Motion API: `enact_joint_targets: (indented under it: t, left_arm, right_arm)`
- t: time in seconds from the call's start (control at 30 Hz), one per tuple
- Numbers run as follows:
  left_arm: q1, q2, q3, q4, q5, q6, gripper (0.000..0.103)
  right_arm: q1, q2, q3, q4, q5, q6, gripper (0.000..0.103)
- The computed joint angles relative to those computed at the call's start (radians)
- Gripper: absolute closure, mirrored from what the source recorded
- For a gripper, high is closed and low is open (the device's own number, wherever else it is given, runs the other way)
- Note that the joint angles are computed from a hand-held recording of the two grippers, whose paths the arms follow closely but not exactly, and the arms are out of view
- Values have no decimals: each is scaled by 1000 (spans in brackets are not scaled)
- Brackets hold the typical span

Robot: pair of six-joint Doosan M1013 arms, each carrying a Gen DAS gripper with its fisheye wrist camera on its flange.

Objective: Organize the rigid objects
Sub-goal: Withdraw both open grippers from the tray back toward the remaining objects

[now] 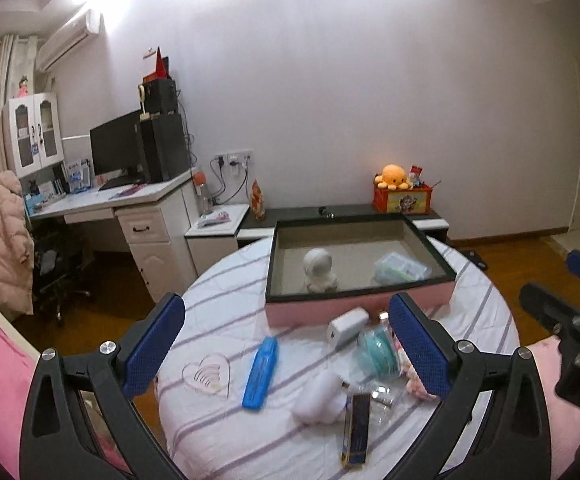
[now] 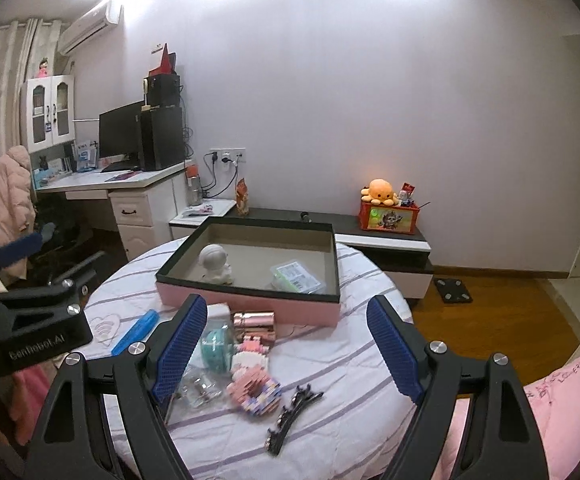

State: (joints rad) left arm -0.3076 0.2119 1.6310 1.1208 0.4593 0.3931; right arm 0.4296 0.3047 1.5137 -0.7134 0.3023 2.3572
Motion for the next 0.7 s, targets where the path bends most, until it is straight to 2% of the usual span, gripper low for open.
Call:
enact_joint_targets:
  t: [0.07, 0.2, 0.3, 0.5, 0.7]
  left_arm:
    - [-2, -3, 5, 16, 7, -19, 0]
    - [8, -15, 18, 3, -25, -18, 0]
    - [3, -12, 16, 34, 3, -40, 0]
    - [12, -2, 7, -50, 13, 40, 0]
    - [22, 18, -5, -198, 38, 175, 0]
  right_arm:
    - [4, -2, 2, -30, 9, 25, 19]
    - [7, -9, 12, -88, 2, 83, 19]
    - [10, -9, 14, -95, 10, 90, 19]
    - [12, -6, 8, -77, 24, 78, 19]
    - [9, 13, -12, 50, 80, -37, 19]
